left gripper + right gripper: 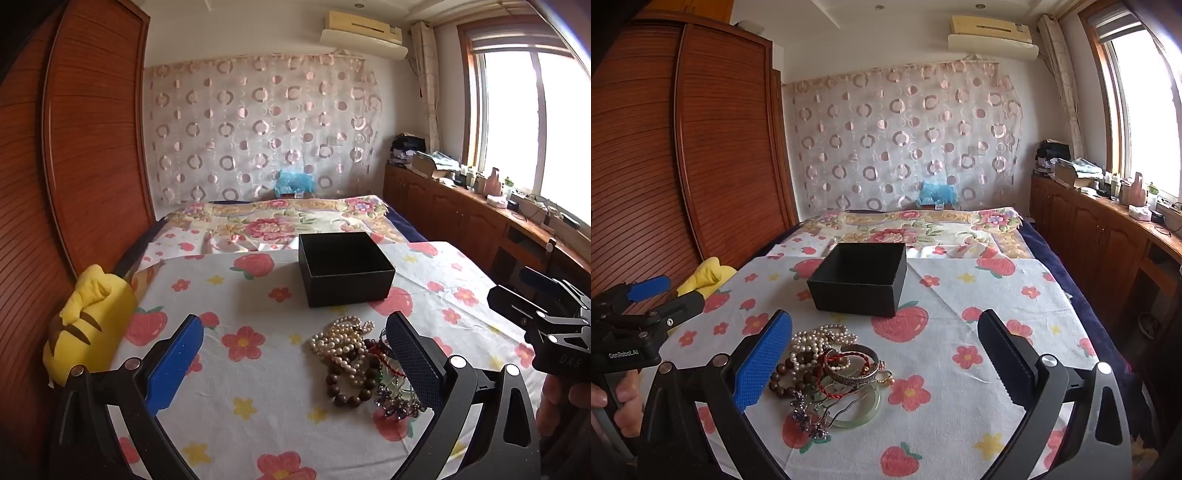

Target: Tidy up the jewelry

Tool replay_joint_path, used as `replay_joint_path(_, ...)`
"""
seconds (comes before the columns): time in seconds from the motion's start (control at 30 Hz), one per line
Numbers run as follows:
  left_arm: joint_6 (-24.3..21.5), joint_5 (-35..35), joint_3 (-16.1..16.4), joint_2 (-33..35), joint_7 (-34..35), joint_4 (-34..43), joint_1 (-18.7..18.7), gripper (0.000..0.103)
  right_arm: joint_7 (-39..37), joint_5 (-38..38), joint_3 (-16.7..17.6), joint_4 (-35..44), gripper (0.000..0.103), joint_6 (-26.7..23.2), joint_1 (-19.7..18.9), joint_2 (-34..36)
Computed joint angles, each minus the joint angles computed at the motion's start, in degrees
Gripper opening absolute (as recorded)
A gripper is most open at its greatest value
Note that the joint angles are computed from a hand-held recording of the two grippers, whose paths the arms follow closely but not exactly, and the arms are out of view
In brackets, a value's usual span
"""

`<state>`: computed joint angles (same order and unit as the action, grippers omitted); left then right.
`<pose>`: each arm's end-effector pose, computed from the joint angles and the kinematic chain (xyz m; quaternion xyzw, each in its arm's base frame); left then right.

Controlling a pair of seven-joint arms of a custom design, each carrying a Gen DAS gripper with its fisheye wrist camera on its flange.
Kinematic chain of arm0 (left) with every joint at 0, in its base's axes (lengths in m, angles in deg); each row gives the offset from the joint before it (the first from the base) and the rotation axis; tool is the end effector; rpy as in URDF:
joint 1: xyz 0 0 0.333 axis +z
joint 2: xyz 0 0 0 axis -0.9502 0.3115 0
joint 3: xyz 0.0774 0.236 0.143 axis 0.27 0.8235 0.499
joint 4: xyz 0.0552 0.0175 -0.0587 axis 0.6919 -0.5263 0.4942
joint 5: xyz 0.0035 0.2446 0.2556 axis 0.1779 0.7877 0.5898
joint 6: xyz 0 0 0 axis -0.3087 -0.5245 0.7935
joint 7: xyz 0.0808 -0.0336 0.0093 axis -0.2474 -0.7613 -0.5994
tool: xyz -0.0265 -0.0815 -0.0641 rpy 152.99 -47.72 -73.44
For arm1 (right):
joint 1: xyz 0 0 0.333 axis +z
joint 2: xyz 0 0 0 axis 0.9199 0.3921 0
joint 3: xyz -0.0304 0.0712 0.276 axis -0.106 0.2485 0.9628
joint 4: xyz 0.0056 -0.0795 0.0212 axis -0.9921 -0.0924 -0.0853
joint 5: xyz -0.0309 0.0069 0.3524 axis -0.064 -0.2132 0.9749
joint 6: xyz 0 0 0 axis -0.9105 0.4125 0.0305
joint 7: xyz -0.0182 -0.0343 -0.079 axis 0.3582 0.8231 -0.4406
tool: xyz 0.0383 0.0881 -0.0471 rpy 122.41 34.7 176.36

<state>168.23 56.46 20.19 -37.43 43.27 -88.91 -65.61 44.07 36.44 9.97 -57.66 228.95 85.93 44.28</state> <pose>0.6724 -0.0541 0.5920 -0.5412 0.6693 -0.3976 0.3179 0.6768 0.1435 0.5230 -0.6240 0.5667 -0.3296 0.4252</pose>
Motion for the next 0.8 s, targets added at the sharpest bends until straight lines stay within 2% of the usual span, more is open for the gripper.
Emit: replay_joint_path(0.8, -0.6, 1.0, 0.3, 0.2, -0.6, 1.2, -0.3, 0.096, -0.7, 1.1, 0.7, 0.0, 0.101, 0.3, -0.5, 0.0)
